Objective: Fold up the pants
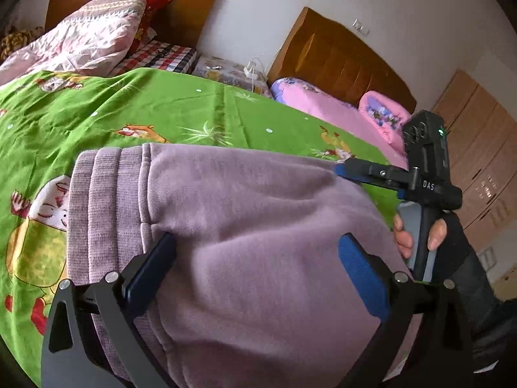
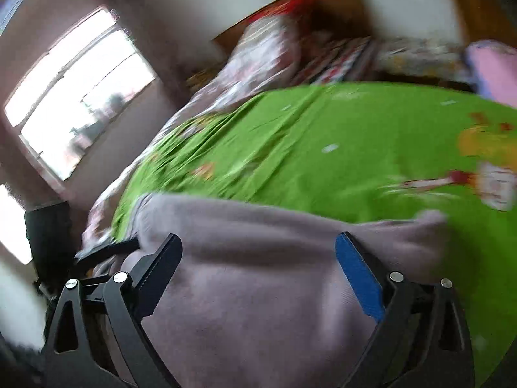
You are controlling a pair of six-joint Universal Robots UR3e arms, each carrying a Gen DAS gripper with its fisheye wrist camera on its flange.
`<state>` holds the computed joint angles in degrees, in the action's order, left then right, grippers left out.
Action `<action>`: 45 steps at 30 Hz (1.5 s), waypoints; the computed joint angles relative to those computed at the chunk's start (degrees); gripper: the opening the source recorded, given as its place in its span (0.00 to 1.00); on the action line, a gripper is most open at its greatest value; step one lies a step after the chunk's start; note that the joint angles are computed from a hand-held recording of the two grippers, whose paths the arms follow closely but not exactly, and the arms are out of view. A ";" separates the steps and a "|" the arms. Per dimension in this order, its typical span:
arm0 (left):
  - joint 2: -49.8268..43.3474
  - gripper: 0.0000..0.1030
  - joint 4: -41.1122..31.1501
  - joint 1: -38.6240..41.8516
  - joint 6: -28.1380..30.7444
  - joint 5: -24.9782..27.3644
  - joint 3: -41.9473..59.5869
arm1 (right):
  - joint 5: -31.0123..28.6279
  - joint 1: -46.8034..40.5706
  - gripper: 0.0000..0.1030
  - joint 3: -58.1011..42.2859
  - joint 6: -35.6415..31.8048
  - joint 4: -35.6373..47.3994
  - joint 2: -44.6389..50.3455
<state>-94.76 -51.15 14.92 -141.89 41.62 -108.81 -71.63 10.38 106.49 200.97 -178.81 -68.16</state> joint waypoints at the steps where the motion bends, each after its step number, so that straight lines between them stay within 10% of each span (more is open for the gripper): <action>1: -0.16 0.96 -0.19 0.33 0.26 -0.44 0.02 | -0.41 0.41 0.91 2.18 0.53 -1.36 -1.72; 4: -0.20 0.96 1.55 0.18 0.17 -0.21 -0.70 | 2.62 3.08 0.93 7.70 -1.66 -4.15 -5.71; 11: -0.35 0.96 0.85 0.51 1.46 -0.89 -0.80 | -18.14 10.52 0.93 9.93 -0.91 2.55 -7.26; 18: 3.46 0.96 6.81 -0.05 0.74 2.29 -5.77 | -1.05 12.82 0.95 24.82 -0.53 -14.67 -13.45; 22: 1.36 0.97 5.42 -0.44 -0.76 1.98 -3.28 | -3.31 15.45 0.95 31.16 1.82 -27.49 -8.18; 26: 1.37 0.97 6.07 -0.49 -0.69 2.10 -3.53 | -11.24 18.79 0.95 31.24 6.69 -16.62 -17.67; 32: 2.23 0.97 9.72 -0.59 -2.56 2.24 -5.83 | -13.03 22.55 0.95 31.64 6.06 -21.24 -11.97; 39: 13.33 0.98 20.94 -9.48 -15.23 20.88 -12.61 | -38.89 35.89 0.95 21.96 11.82 -8.18 -15.22; 45: 18.68 0.98 32.71 -11.91 -15.23 28.28 -25.02 | -38.88 38.10 0.96 12.58 12.77 2.21 -6.15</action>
<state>-76.08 -18.44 3.00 -157.12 69.90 -133.83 -110.51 48.48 119.06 213.74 -176.60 -74.31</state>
